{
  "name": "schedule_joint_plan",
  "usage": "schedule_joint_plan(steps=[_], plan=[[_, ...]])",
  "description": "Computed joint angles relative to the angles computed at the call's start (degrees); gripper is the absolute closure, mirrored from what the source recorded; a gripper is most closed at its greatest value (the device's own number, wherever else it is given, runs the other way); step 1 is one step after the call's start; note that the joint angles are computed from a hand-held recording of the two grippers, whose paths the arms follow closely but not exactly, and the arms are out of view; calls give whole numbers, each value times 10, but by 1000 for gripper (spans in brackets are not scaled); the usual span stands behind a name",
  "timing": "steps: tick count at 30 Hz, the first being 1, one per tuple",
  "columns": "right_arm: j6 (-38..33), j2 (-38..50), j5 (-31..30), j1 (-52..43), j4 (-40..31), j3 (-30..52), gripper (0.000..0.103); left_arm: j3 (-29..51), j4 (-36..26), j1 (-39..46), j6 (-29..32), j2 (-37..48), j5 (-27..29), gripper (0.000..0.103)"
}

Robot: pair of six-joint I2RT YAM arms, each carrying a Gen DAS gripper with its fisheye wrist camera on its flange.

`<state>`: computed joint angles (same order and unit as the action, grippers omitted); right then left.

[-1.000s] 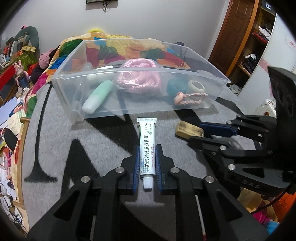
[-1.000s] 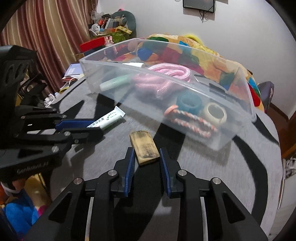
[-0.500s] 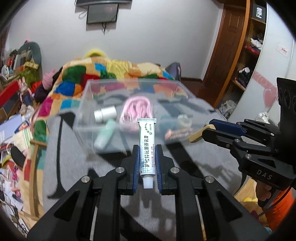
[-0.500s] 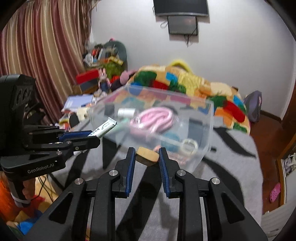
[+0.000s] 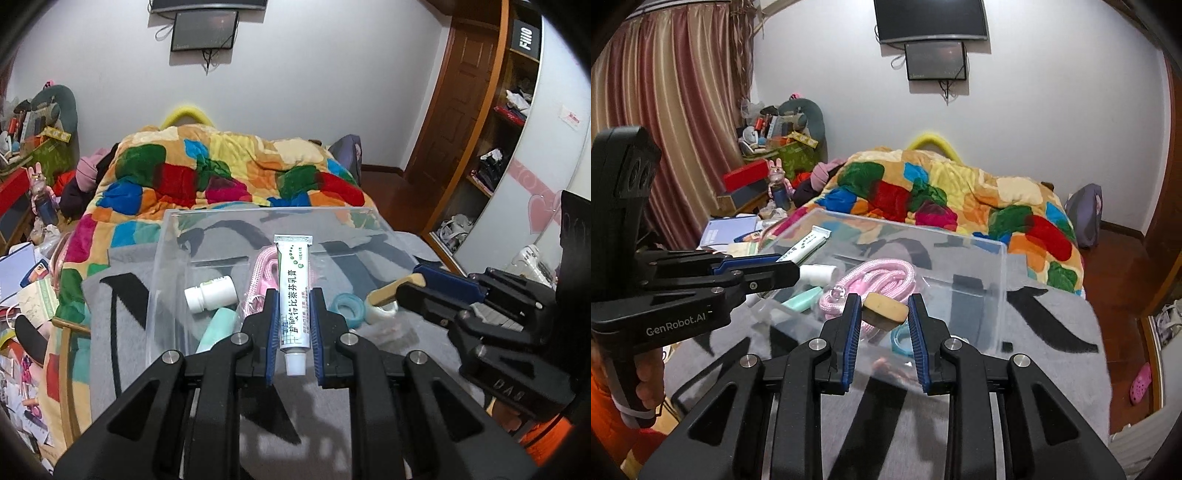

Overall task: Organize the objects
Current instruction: 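Place toothpaste tube in box with left tool while right tool grasps wooden block, then drop the wooden block into the box with the right tool and withdraw both tools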

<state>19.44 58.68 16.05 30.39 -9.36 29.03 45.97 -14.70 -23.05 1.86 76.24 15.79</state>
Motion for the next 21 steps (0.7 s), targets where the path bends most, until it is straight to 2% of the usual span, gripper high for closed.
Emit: schedule_joint_plan(steps=[5, 9, 13, 16, 21], plan=[[-11, 91, -34, -28, 41, 23, 80, 33, 7, -14, 1, 66, -15, 88], [-19, 128, -58, -43, 51, 30, 79, 43, 13, -26, 4, 94, -24, 88], [-23, 124, -69, -48, 43, 28, 78, 32, 19, -31, -5, 91, -43, 88], [-22, 103, -72, -54, 30, 23, 74, 20, 17, -23, -9, 73, -28, 86], [-14, 42, -56, -45, -6, 12, 72, -6, 14, -15, -10, 23, -27, 70]])
